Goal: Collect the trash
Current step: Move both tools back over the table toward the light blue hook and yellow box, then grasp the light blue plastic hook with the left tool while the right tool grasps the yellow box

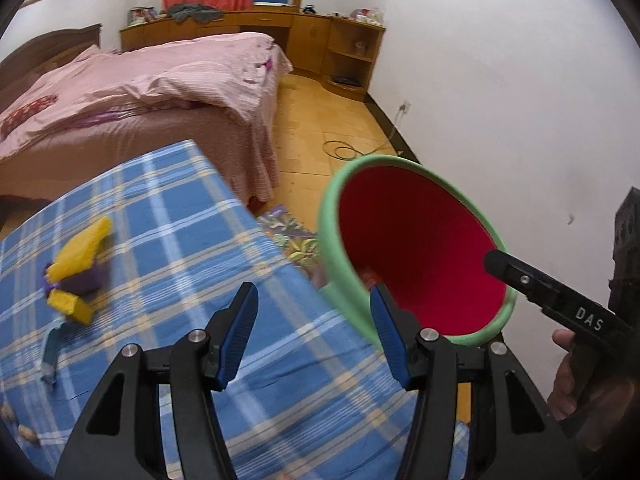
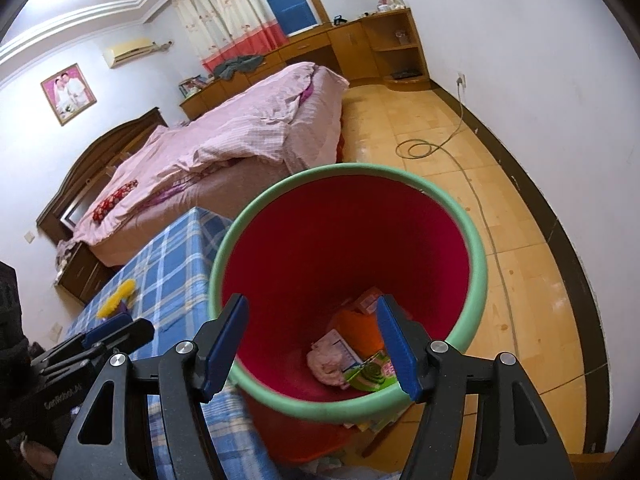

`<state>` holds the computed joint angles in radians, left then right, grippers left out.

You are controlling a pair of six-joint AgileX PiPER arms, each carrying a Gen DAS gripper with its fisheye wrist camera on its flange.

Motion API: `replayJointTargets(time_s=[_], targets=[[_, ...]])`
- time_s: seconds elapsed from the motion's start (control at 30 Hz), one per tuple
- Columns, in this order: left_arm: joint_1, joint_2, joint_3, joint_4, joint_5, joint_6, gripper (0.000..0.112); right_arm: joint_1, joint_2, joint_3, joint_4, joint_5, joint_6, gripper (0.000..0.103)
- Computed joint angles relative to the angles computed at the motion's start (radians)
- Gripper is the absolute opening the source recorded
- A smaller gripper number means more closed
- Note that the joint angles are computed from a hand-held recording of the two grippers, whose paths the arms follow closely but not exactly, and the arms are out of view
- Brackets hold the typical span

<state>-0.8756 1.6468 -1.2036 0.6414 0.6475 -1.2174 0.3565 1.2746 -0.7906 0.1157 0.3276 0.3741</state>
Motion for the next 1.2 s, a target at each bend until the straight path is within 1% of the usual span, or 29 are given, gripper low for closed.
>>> replayJointTargets(time_s=[0.1, 0.3, 0.6, 0.73, 0.83, 0.97, 1.03, 1.13, 1.2], targets=[[0.007, -0.058, 0.063, 0.029, 0.017, -0.053, 0.058, 0.038, -0.006, -0.005, -0.062, 0.004, 0.078, 0.068], [0.033, -0.158, 0.169, 0.060, 0.044, -0.111, 0.058, 0.106, -0.017, -0.006, -0.183, 0.010, 0.230, 0.068], [0.107, -0.281, 0.295, 0.070, 0.102, -0.110, 0.058, 0.185, -0.016, -0.009, -0.325, 0.026, 0.408, 0.068], [0.166, -0.323, 0.351, 0.069, 0.117, -0.095, 0.058, 0.217, -0.009, -0.011, -0.389, 0.036, 0.487, 0.068], [0.212, -0.338, 0.382, 0.062, 0.125, -0.068, 0.058, 0.238, 0.003, -0.016, -0.431, 0.041, 0.537, 0.068], [0.269, -0.345, 0.418, 0.056, 0.109, -0.034, 0.058, 0.268, 0.021, -0.027, -0.487, 0.053, 0.604, 0.068], [0.293, -0.338, 0.431, 0.066, 0.101, -0.028, 0.058, 0.287, 0.028, -0.033, -0.524, 0.062, 0.647, 0.068], [0.312, -0.311, 0.443, 0.102, 0.115, -0.045, 0.058, 0.310, 0.041, -0.046, -0.561, 0.076, 0.690, 0.068], [0.342, -0.295, 0.455, 0.093, 0.090, -0.029, 0.058, 0.322, 0.051, -0.056, -0.574, 0.084, 0.705, 0.068]])
